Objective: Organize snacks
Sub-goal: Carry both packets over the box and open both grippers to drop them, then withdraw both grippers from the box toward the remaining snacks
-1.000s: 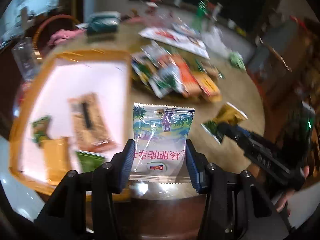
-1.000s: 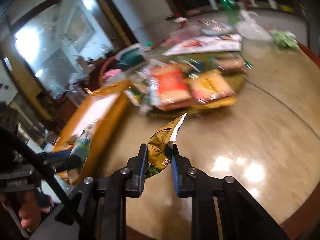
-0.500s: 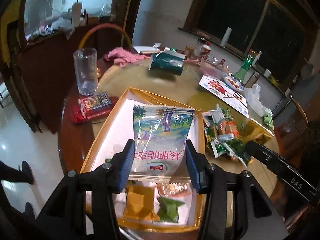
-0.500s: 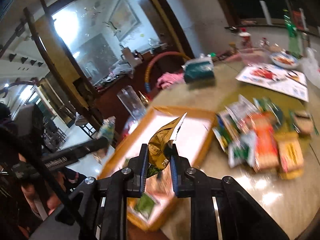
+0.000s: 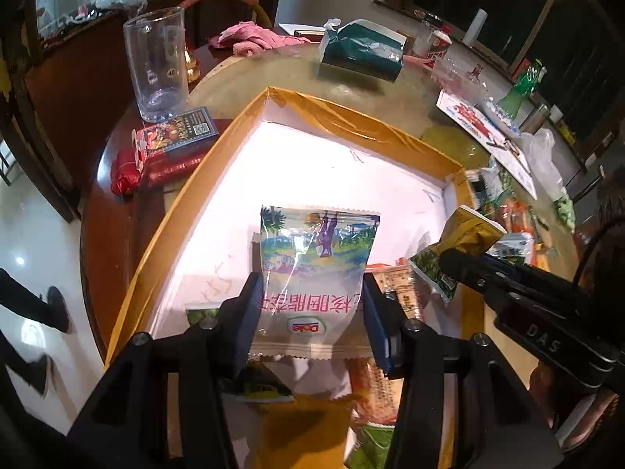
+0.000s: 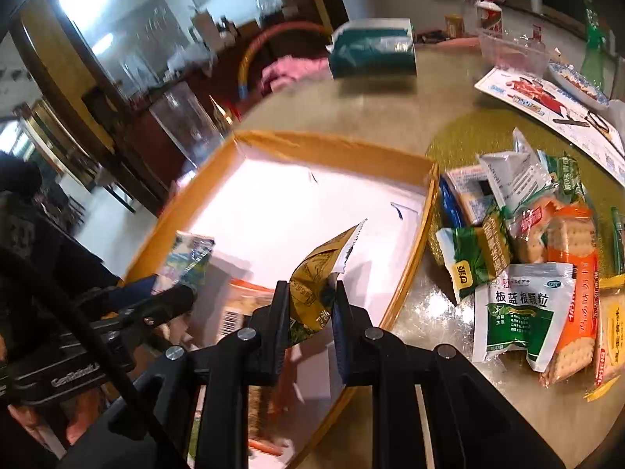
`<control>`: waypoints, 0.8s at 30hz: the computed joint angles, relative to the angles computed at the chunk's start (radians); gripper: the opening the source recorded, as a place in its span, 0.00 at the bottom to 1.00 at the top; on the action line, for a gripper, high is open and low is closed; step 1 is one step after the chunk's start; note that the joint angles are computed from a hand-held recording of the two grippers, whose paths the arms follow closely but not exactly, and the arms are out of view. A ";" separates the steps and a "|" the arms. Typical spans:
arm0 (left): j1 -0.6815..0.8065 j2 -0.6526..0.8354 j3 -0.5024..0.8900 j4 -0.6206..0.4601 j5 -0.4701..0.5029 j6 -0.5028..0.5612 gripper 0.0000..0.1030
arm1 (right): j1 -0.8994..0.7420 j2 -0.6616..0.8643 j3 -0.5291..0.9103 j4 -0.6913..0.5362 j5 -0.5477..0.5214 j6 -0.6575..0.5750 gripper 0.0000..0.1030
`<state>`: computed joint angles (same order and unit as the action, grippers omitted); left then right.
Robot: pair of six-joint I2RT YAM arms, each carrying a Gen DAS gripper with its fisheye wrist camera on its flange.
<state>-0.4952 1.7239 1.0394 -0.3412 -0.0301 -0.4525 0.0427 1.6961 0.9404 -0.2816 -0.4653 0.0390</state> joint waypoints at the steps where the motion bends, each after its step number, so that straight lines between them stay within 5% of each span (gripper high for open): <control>1: -0.007 0.004 -0.001 0.004 -0.013 0.006 0.50 | 0.008 0.010 0.004 0.001 0.014 -0.003 0.19; 5: -0.012 0.013 -0.006 0.018 -0.035 0.013 0.58 | 0.019 0.032 0.011 0.002 -0.004 0.018 0.22; 9: -0.041 -0.036 -0.054 0.042 -0.105 -0.020 0.73 | 0.005 -0.052 -0.057 0.029 0.008 0.036 0.52; 12: -0.094 -0.089 -0.092 0.047 -0.183 -0.044 0.77 | -0.044 -0.178 -0.157 0.043 -0.048 0.041 0.61; 18: -0.244 -0.180 -0.135 0.017 -0.352 -0.103 0.78 | -0.197 -0.431 -0.338 0.006 -0.120 0.027 0.62; 24: -0.343 -0.188 -0.082 -0.048 -0.409 -0.140 0.78 | -0.433 -0.503 -0.386 -0.104 -0.227 -0.085 0.62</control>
<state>-0.8387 1.5363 0.9572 -0.3893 -0.4388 -0.5924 -0.3907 1.1932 0.5548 -0.3856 -0.6926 -0.0460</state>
